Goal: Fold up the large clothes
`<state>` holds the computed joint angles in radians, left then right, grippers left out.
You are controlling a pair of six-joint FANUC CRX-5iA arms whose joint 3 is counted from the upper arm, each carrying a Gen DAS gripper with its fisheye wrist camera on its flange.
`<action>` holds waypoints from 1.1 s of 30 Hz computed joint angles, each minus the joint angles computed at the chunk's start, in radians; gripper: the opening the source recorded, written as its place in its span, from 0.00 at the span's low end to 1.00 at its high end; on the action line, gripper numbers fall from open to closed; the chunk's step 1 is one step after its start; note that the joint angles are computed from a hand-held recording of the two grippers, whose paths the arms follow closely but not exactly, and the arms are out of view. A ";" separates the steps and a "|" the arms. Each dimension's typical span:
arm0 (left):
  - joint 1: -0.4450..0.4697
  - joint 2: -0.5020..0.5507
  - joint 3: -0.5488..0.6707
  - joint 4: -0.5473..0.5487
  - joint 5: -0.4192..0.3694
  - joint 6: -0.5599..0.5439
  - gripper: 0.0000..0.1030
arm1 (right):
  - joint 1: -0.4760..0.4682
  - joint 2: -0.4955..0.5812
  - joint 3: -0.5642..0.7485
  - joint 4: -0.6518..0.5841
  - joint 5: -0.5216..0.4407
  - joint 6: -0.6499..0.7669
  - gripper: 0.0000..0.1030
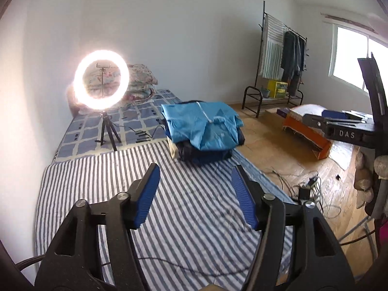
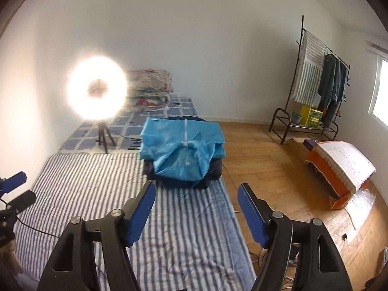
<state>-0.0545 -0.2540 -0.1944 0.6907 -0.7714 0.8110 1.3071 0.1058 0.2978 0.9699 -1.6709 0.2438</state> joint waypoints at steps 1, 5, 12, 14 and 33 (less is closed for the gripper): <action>0.003 -0.026 -0.030 0.002 0.005 -0.007 0.66 | 0.014 -0.002 -0.010 0.003 -0.002 -0.017 0.72; 0.018 -0.103 -0.128 0.036 0.012 -0.048 0.69 | 0.066 -0.021 -0.081 0.027 -0.009 -0.105 0.77; 0.014 -0.170 -0.221 0.047 0.031 -0.104 0.76 | 0.126 -0.024 -0.163 0.035 -0.039 -0.212 0.79; 0.009 -0.178 -0.231 0.041 0.038 -0.114 0.76 | 0.139 -0.025 -0.182 0.040 -0.044 -0.238 0.83; 0.002 -0.184 -0.268 0.018 0.106 -0.077 1.00 | 0.166 -0.040 -0.325 0.072 -0.028 -0.367 1.00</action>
